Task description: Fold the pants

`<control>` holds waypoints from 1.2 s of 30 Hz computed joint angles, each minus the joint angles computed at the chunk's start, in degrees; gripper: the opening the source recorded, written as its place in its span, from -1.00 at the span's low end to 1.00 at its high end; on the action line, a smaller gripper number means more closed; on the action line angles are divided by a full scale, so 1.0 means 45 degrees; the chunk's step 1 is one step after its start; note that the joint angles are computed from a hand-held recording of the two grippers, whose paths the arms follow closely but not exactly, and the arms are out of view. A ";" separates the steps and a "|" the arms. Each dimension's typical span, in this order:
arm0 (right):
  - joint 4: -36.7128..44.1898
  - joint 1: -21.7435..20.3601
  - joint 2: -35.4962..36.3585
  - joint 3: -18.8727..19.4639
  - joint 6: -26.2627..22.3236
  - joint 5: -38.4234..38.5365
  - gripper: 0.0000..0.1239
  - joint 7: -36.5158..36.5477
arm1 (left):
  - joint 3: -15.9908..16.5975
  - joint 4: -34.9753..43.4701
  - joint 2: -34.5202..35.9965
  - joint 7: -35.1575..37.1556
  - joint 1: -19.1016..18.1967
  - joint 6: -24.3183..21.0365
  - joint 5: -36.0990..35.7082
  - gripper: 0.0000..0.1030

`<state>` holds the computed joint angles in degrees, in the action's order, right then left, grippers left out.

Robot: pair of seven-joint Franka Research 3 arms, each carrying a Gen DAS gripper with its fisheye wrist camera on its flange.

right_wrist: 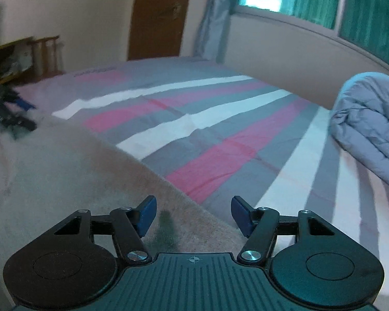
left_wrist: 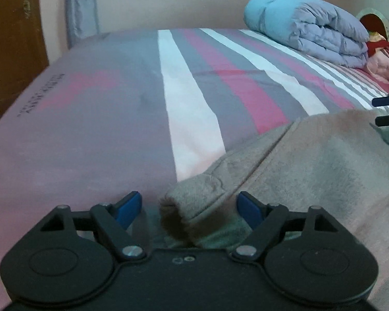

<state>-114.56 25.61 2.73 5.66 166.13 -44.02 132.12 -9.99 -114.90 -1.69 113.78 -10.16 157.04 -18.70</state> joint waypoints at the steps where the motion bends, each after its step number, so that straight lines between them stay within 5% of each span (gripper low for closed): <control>1: -0.0056 -0.0004 -0.0018 0.0099 -0.0072 0.0594 0.03 -0.0670 | 0.0031 0.0132 0.0116 0.0267 -0.0003 -0.0125 -0.0377 0.43; 6: 0.0063 -0.0091 0.0380 0.0113 -0.0326 0.2904 0.03 -0.3285 | -0.0028 0.0636 0.0435 0.1353 0.0173 -0.0697 -0.1867 0.21; 11: 0.0315 -0.0174 0.0609 0.0137 -0.0803 0.5445 0.01 -0.5325 | -0.0226 0.0809 0.0502 0.1963 0.0204 -0.0804 -0.1955 -0.56; 13: 0.0503 -0.0310 0.0641 0.0416 -0.1248 0.7144 -0.48 -0.6707 | -0.0266 0.0599 0.0336 0.2350 0.0166 -0.0498 -0.2177 -0.77; 14: 0.0618 -0.0150 0.0636 0.0324 -0.1480 0.7252 -0.90 -0.6737 | -0.0263 0.0428 0.0192 0.2560 0.0134 -0.0254 -0.2395 -0.80; 19: 0.0172 0.0374 -0.0529 0.0198 -0.1677 0.4875 -0.93 -0.4516 | 0.0386 -0.0635 -0.1227 0.6067 -0.0615 0.0714 -0.6749 -0.83; 23: -0.0840 0.0075 -0.2380 0.1090 -0.1930 0.3703 -0.93 -0.3415 | 0.1370 -0.1552 -0.2880 0.8367 -0.1420 0.0128 -0.9507 -0.83; 30: -0.2801 -0.0647 -0.5807 0.3662 -0.3001 0.2780 -0.93 -0.2181 | 0.1927 -0.4058 -0.6013 0.8945 -0.2417 0.0007 -0.9040 -0.83; 36: -0.4292 -0.0866 -0.7569 0.5831 -0.3741 0.3022 -0.93 -0.0628 | 0.1496 -0.7001 -0.8729 0.7650 -0.2613 0.0377 -0.7311 -0.83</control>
<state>-133.87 21.72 -31.33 31.90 149.30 -30.42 129.29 -3.26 -146.40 -40.97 148.20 -21.92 158.73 -51.60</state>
